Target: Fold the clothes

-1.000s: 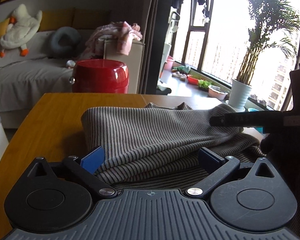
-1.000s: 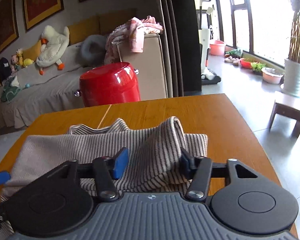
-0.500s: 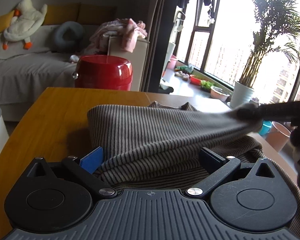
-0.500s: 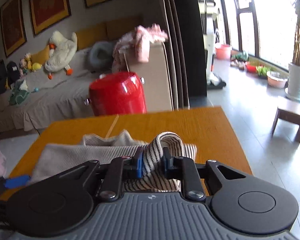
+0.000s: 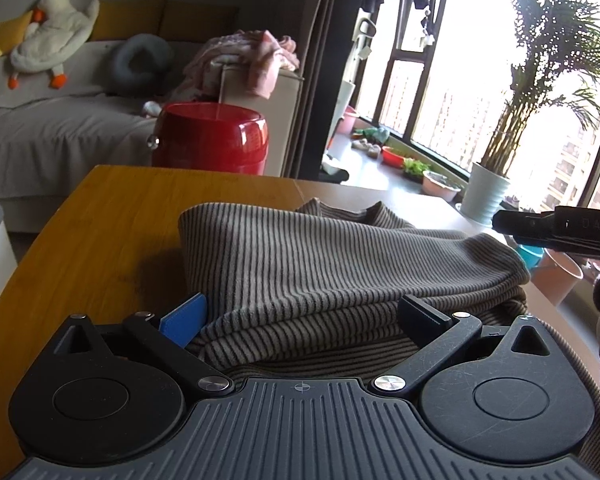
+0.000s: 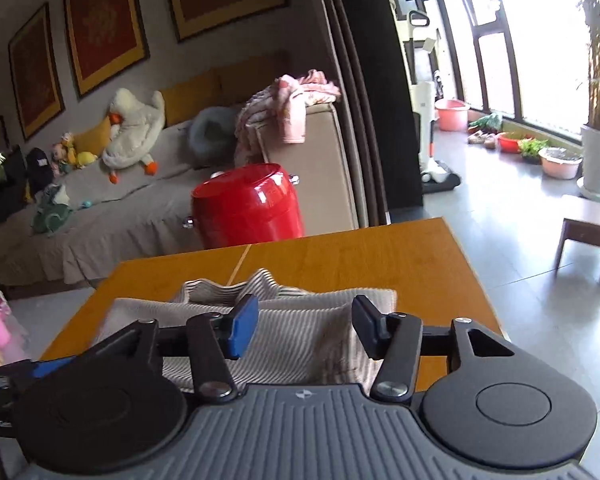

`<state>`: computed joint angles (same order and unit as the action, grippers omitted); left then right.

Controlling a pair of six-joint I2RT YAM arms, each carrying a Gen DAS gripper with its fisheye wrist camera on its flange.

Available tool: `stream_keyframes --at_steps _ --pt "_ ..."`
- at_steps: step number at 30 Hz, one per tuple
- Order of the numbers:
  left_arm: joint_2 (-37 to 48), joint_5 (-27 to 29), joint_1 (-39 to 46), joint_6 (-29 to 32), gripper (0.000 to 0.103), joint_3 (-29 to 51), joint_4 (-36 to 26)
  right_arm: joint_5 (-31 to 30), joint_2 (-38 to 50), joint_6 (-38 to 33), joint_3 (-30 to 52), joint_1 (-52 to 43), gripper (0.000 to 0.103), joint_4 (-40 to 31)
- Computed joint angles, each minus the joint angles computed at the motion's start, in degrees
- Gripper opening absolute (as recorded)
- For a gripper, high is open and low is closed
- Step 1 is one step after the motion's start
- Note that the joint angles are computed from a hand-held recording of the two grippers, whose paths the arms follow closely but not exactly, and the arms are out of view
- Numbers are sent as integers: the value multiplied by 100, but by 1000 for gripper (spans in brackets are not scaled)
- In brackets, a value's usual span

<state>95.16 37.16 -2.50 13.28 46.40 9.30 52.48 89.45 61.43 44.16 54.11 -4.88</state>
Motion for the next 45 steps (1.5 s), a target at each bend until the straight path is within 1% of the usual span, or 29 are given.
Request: stream_keyframes --at_steps 1,2,3,4,5,7,9,12,13,14,17,19,20,21,24,30,36,45 --pt "3 -2 -1 1 103 6 -8 -145 139 66 -34 -35 62 116" --pt "15 -1 7 7 103 22 -18 -293 282 124 -66 -72 63 241" --pt "-13 1 12 11 103 -2 -26 -220 394 58 -82 -44 63 365" --pt "-14 9 19 2 103 -2 -25 -107 500 -33 -95 -5 65 489" --pt "-11 16 26 -8 103 0 -22 -68 513 -6 -56 11 67 449" --pt "20 55 61 -76 103 44 -59 -6 558 38 -42 46 67 462" --pt "38 161 107 -174 103 80 -19 25 543 26 -102 82 68 562" --pt "-28 474 105 -52 103 221 -224 -37 414 -37 -369 70 71 973" --pt "-44 607 71 -7 103 315 -378 -55 381 -52 -442 68 72 1088" --pt "-15 618 -16 5 103 349 -380 -62 368 -60 -482 71 73 1159" --pt "88 647 -280 42 103 458 -379 -49 358 -51 -500 88 73 1186" --pt "260 369 -457 63 103 474 -242 -44 357 -45 -510 95 73 1203" --pt "401 130 -551 123 103 468 -172 -51 352 -55 -525 93 73 1232" --pt "524 3 -598 195 103 633 -443 -61 352 -73 -526 89 74 1242" --pt "566 140 -522 104 103 651 -422 -94 363 -139 -508 77 77 1245" --pt "469 137 -487 113 103 490 -296 -46 432 -103 -370 95 77 1031" --pt "492 307 -380 102 103 533 -362 -18 491 -96 -261 104 77 859" --pt "478 341 -364 102 103 549 -411 7 526 -83 -211 121 79 818"
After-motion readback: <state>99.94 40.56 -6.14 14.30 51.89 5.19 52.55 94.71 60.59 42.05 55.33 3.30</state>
